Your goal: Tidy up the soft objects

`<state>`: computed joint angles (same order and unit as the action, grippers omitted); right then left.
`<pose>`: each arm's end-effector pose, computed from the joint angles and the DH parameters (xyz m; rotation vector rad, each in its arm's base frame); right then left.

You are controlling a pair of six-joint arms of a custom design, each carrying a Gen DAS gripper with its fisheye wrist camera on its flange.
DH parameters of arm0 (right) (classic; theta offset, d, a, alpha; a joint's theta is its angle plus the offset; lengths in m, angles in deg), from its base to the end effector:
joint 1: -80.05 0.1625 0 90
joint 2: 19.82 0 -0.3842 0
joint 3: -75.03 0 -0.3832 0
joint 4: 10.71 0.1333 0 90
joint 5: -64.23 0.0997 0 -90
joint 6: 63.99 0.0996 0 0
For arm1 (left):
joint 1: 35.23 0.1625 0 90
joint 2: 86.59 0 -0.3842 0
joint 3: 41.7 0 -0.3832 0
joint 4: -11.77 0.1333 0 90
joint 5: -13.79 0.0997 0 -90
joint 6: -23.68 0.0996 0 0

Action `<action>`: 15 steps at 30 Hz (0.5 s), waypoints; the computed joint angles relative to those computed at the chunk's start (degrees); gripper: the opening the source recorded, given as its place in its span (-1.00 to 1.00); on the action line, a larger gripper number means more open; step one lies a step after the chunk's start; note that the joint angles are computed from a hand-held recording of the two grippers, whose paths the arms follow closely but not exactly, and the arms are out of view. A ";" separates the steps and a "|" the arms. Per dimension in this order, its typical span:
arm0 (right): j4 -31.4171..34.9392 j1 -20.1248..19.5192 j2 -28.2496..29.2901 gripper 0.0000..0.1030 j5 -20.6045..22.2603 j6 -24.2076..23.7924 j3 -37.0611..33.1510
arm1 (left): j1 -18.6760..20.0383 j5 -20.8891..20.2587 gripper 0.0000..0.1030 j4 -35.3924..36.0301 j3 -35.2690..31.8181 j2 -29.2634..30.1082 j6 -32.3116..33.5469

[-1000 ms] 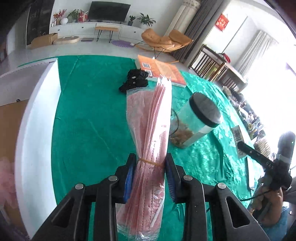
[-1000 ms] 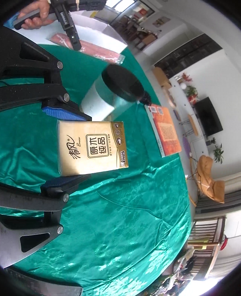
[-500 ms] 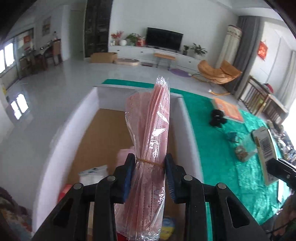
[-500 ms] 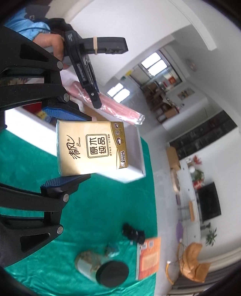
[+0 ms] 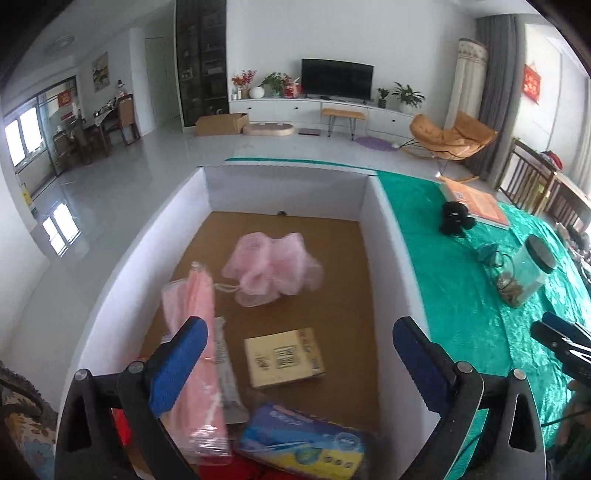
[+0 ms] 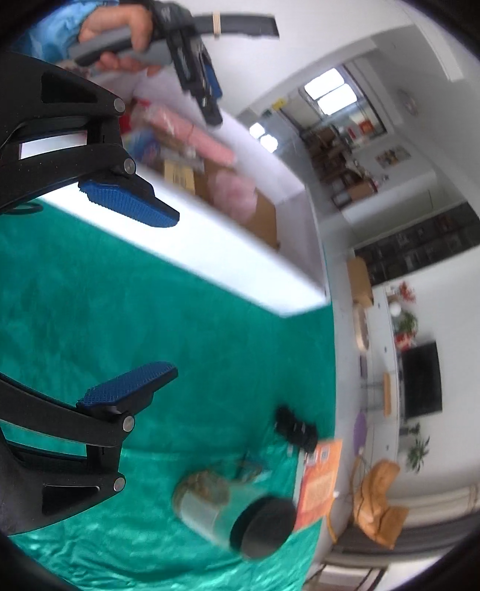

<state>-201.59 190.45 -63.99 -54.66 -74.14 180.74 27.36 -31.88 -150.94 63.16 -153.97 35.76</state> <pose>0.2857 -0.5238 0.0891 0.4440 -2.5143 0.9637 -0.0843 -0.6033 0.2833 0.5016 2.2861 -0.8565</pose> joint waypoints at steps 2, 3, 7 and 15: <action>-6.16 -2.26 -0.69 0.52 -5.97 -0.81 3.33 | -1.69 -2.32 0.94 -0.03 0.44 0.82 0.28; -8.61 -3.44 -1.18 0.52 -8.52 -0.99 4.89 | -2.44 -3.54 0.94 -0.14 0.87 1.24 0.52; -16.11 -8.08 -3.00 0.52 -14.74 -0.53 10.62 | -5.41 -6.95 0.94 1.02 1.61 3.25 1.33; -20.94 -11.30 -5.36 0.52 -16.31 3.07 15.17 | -8.69 -11.06 0.94 4.74 1.86 6.88 -1.41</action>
